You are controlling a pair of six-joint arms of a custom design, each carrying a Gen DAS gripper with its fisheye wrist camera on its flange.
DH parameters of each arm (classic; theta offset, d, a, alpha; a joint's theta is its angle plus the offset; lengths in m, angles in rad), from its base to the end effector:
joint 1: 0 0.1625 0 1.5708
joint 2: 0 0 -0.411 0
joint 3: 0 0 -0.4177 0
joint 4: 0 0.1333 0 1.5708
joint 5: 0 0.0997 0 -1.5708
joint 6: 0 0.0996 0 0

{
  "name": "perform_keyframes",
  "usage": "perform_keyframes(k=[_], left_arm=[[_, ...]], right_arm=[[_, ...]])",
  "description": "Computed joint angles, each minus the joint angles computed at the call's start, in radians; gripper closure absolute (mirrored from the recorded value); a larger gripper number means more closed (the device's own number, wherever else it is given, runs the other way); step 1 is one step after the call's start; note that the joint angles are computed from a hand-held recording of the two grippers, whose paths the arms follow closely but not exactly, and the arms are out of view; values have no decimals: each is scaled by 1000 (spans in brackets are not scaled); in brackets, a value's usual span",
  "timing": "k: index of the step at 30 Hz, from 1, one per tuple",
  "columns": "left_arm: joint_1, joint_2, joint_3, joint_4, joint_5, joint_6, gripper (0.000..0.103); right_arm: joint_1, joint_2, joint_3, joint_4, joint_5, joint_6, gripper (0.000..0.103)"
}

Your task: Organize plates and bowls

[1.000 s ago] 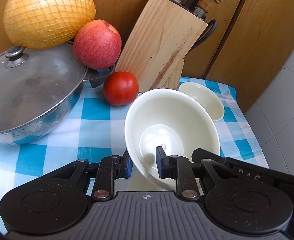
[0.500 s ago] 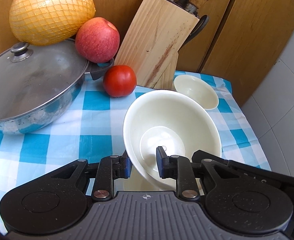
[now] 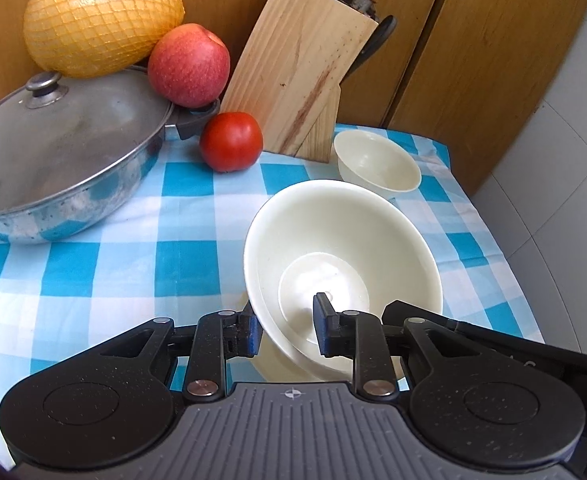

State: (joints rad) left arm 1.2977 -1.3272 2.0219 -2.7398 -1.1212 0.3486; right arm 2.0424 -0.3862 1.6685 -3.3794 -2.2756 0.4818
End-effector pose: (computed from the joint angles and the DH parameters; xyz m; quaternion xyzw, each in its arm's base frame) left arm 0.0218 -0.5769 0.2597 0.2400 0.9182 -0.2207 0.2252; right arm 0.3447 -0.5245 -0.0986 -0.0944 -0.9058 0.3698 0.1841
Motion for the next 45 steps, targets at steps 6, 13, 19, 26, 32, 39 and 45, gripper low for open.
perform_keyframes(k=[6,13,19,26,32,39,45], left_arm=[[8,-8,7,8,-6,-5,70],[2,-12,18,-69,34,24,64],[8,-7,0,-62,29,13,59],[7,7,-13,-71,22,16,54],[12,31,-53,-44,1,-3,51],[23,67,-114,19,-34,-75,48],[16,88,-125,4,-38,-75,44]], right_arm=[[7,1,5,16,-18,10,89],[18,-14,29,-35,-90,-2,81],[5,-27,47,-50,-117,31,81],[-3,-14,28,-62,-140,0,81],[-33,-18,10,-51,-160,1,80],[-78,-25,-17,-46,-166,9,80],[-81,-17,-23,-117,-142,-25,80]])
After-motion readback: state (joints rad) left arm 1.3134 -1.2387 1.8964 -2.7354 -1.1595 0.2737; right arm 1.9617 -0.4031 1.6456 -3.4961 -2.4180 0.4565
